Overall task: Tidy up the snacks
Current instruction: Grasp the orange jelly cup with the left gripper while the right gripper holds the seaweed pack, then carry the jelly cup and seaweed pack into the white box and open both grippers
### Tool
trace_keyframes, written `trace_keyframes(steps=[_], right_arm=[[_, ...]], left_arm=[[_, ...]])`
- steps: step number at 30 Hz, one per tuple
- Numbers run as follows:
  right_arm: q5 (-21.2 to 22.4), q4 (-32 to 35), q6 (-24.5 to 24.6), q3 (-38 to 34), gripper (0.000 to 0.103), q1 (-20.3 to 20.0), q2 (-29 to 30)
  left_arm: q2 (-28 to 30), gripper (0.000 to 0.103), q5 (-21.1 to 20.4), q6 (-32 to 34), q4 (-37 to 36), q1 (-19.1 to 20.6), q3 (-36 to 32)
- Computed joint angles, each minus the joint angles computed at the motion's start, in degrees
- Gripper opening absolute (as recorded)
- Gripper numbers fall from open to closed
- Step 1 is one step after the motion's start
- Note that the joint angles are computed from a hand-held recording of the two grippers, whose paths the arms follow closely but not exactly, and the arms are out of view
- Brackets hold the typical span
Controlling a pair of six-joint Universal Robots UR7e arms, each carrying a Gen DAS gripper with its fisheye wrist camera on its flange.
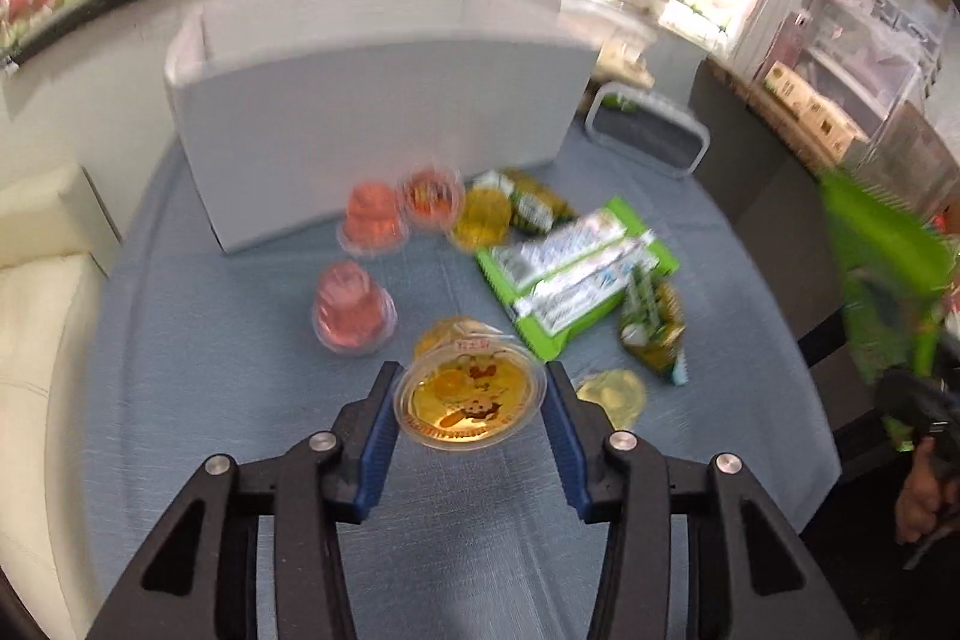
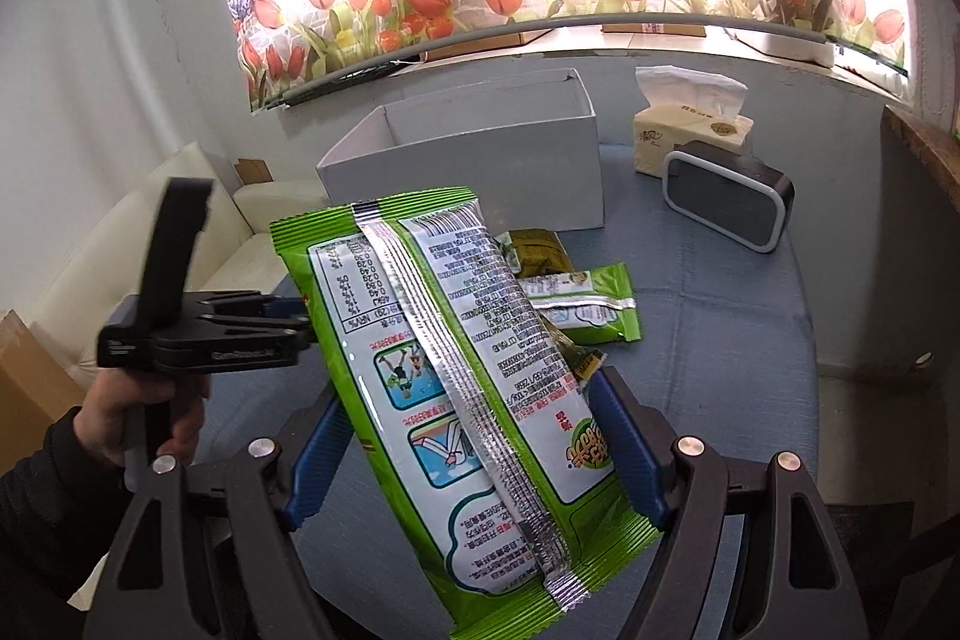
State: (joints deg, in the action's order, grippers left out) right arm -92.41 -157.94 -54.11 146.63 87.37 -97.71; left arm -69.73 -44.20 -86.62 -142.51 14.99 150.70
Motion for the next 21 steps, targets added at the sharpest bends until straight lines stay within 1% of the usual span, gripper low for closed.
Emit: trace_keyframes(steps=[3, 5, 7, 9, 10, 13, 14, 15, 16, 19, 21], right_arm=[[-0.7, -1.0, 3.5, -1.4, 0.082, 2.2, 3.1], [-1.6, -3.0, 5.4, -2.7, 0.082, 4.6, 6.2], [-2.4, -5.4, 7.7, -4.7, 0.082, 7.5, 10.1], [-3.4, -8.1, 10.0, -7.0, 0.082, 10.4, 14.3], [-4.0, -9.7, 10.8, -8.3, 0.082, 11.9, 16.5], [-5.6, -12.6, 13.2, -13.6, 0.082, 16.2, 23.5], [-6.6, -13.2, 14.0, -15.9, 0.082, 17.6, 26.0], [-7.3, -14.0, 14.7, -17.8, 0.082, 18.7, 28.2], [-7.9, -14.3, 15.2, -20.1, 0.082, 19.6, 30.5], [-9.2, -14.1, 17.2, -26.3, 0.082, 21.1, 36.7], [-10.3, -12.6, 18.6, -30.4, 0.082, 21.8, 40.4]], left_arm=[[-6.1, 0.05, 2.1, -2.8, 9.0, -2.6, -1.0], [-9.8, 0.05, 3.9, -3.8, 13.9, -2.9, -2.3], [-13.2, 0.05, 6.4, -4.6, 18.7, -2.6, -3.7], [-15.7, 0.05, 9.3, -4.3, 23.1, -1.1, -5.7], [-17.0, 0.05, 10.8, -3.7, 24.1, -0.2, -6.4], [-19.2, 0.05, 14.4, -0.2, 23.9, 3.0, -8.1], [-19.3, 0.05, 15.6, 2.1, 22.9, 4.4, -8.8], [-20.0, 0.05, 16.5, 3.2, 23.6, 5.5, -9.6], [-20.3, 0.05, 17.2, 5.4, 22.0, 7.0, -10.0], [-20.7, 0.05, 17.7, 15.9, 12.4, 12.5, -10.6], [-19.7, 0.05, 16.4, 22.6, 5.6, 16.1, -11.1]])
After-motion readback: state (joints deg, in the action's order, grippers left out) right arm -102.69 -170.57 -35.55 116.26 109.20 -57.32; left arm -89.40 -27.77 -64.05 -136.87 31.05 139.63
